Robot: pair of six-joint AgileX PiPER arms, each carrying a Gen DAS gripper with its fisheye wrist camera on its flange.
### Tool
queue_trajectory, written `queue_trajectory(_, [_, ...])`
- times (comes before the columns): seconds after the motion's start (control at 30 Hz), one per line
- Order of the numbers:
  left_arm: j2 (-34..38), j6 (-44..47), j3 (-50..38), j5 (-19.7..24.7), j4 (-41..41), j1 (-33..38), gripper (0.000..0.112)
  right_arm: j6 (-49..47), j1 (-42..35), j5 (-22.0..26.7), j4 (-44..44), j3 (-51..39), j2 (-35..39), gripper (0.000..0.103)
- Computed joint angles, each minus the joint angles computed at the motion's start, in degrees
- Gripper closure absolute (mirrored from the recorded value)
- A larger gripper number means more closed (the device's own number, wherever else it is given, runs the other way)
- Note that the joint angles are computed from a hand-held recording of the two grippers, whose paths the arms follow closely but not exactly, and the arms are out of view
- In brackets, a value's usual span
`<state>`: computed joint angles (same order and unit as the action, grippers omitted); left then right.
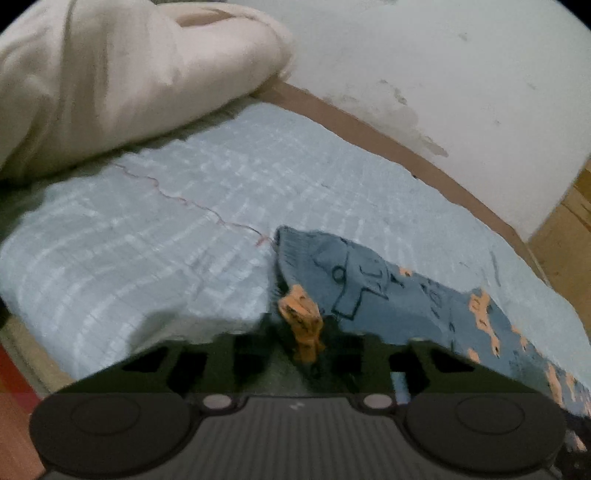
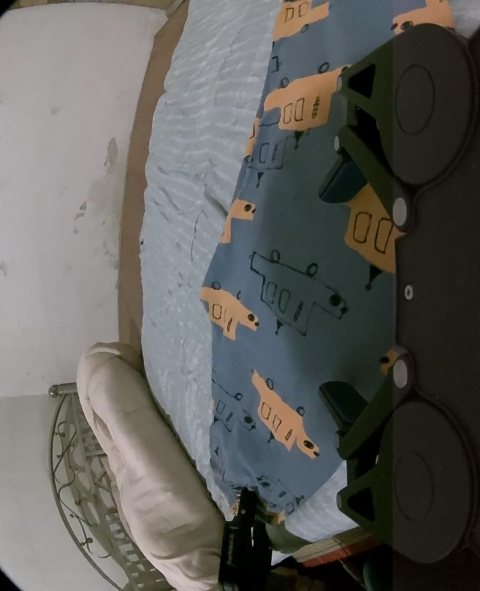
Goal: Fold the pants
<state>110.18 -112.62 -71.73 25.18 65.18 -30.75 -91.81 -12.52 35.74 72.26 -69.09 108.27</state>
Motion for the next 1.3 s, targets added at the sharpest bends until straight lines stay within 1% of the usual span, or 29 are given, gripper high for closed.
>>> queue_trajectory(0.07, [-0.6, -3.3, -0.3, 3.8, 2.8, -1.9, 0.097, 0.0, -0.2, 0.1, 0.1, 0.1, -0.2, 0.001])
queue_trajectory(0.13, [-1.6, -4.2, -0.8, 8.9, 4.7, -4.5, 0.098, -0.3, -0.6, 0.4, 0.4, 0.4, -0.5, 0.001])
queue_trajectory(0.23, [-3.5, -5.3, -0.3, 14.5, 7.4, -7.7, 0.098, -0.7, -1.2, 0.5, 0.8, 0.4, -0.6, 0.001])
queue_trajectory(0.27, [-3.5, -4.7, -0.6, 15.5, 6.9, -8.2, 0.098, -0.8, -1.4, 0.5, 0.9, 0.4, -0.6, 0.001])
queue_trajectory(0.33, [-2.4, 0.0, -2.6, 16.5, 2.9, -8.1, 0.098, -0.7, -1.9, 0.6, 1.0, 0.1, -0.2, 0.001])
queue_trajectory(0.4, [-0.4, 4.2, -4.4, 16.2, -2.0, -7.0, 0.098, 0.1, -2.3, 0.5, 0.4, -0.2, 0.5, 0.001])
queue_trajectory(0.47, [0.7, 5.8, -4.9, 15.5, -4.2, -6.4, 0.097, -0.4, -2.4, 0.4, 0.6, -0.1, 0.7, 0.001])
queue_trajectory(0.53, [0.6, 6.0, -4.9, 16.0, -4.3, -6.6, 0.09, -1.4, -2.6, 0.6, 1.1, 0.1, 0.6, 0.001])
queue_trajectory(0.57, [0.8, 6.8, -5.6, 17.3, -4.6, -7.0, 0.078, -1.4, -2.7, 0.8, 1.1, 0.0, 0.7, 0.001])
queue_trajectory(0.6, [0.9, 8.1, -6.5, 19.1, -5.1, -7.5, 0.059, -1.4, -2.7, 1.0, 1.0, -0.4, 0.9, 0.001])
queue_trajectory(0.67, [1.6, 9.4, -8.7, 23.6, -4.0, -8.9, 0.042, -1.5, -2.4, 1.0, 0.9, -1.5, 1.3, 0.001])
queue_trajectory(0.73, [2.8, 12.1, -11.7, 26.9, -2.7, -9.8, 0.04, -1.3, -1.5, 0.7, 0.7, -3.6, 2.0, 0.001])
queue_trajectory(0.77, [3.7, 14.2, -13.7, 27.5, -2.5, -9.9, 0.038, -0.9, -0.8, 0.4, 0.5, -5.1, 2.5, 0.001])
queue_trajectory(0.83, [6.0, 18.4, -18.3, 28.1, -2.1, -10.0, 0.035, 2.0, 1.3, -0.7, -1.7, -9.4, 4.3, 0.001])
queue_trajectory(0.93, [11.6, 29.0, -28.2, 27.9, -6.2, -9.1, 0.031, 11.9, 5.7, -1.5, -12.1, -20.0, 9.5, 0.001])
queue_trajectory(1.0, [17.0, 38.5, -37.4, 30.7, -11.0, -8.4, 0.031, 16.6, 7.9, -0.7, -16.6, -27.6, 14.2, 0.001])
queue_trajectory(1.1, [25.3, 49.4, -50.8, 35.8, -16.4, -7.3, 0.031, 26.3, 10.5, 3.1, -25.5, -41.8, 22.5, 0.001])
queue_trajectory(1.2, [31.0, 53.3, -58.5, 40.2, -16.9, -6.4, 0.03, 34.8, 12.6, 6.0, -35.5, -55.2, 30.2, 0.001])
queue_trajectory(1.3, [32.0, 52.2, -58.7, 40.9, -16.6, -5.2, 0.03, 42.4, 13.5, 5.9, -43.5, -64.3, 36.0, 0.001])
